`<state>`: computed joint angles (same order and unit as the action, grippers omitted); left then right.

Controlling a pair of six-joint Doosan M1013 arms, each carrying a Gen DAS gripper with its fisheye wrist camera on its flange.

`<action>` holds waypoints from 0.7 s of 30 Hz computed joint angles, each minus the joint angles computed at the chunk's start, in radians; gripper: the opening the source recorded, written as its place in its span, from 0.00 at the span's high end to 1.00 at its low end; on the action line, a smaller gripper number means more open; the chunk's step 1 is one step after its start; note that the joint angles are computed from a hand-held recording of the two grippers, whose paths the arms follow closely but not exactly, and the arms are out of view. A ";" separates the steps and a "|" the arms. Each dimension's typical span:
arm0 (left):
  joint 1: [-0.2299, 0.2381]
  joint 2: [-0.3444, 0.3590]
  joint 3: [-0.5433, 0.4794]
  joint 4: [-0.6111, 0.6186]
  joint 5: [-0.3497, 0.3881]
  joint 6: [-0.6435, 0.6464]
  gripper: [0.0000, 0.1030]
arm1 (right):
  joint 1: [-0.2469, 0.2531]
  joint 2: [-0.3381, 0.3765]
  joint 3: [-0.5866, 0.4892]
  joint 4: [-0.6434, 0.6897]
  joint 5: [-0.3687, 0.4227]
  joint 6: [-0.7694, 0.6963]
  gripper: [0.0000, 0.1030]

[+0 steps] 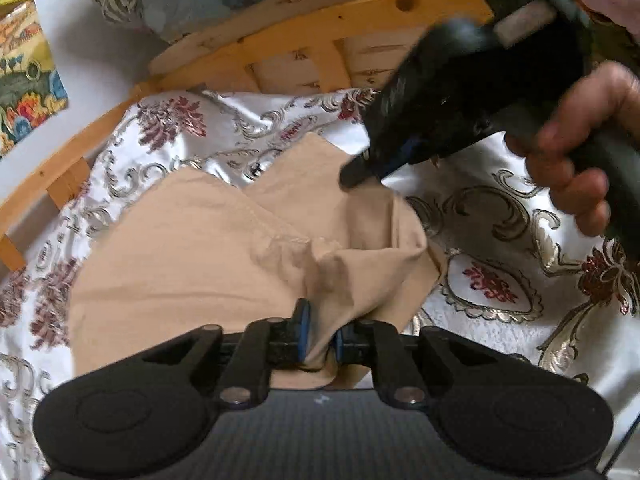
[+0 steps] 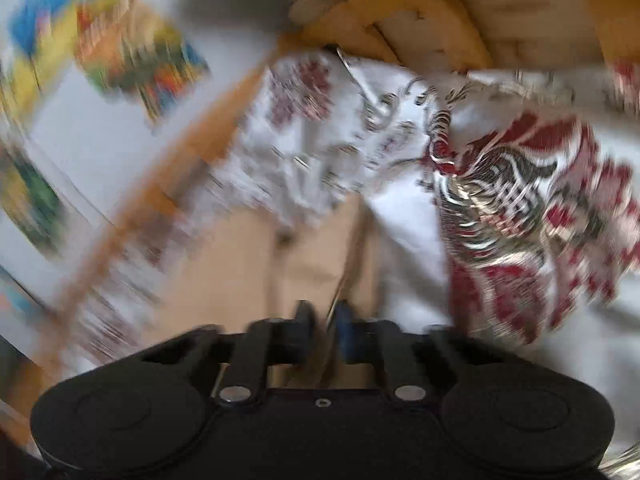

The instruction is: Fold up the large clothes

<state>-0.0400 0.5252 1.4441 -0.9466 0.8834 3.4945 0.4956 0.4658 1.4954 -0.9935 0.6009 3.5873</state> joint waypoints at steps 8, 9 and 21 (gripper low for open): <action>0.075 0.045 -0.129 -0.015 0.364 -0.184 0.23 | 0.017 0.031 0.000 0.002 0.065 -0.089 0.92; 0.086 0.050 -0.145 -0.024 0.387 -0.227 0.17 | 0.017 0.033 -0.001 0.002 0.067 -0.092 0.92; 0.181 0.142 -0.317 -0.123 0.289 -0.814 0.01 | 0.055 0.071 -0.098 0.019 0.260 -0.292 0.81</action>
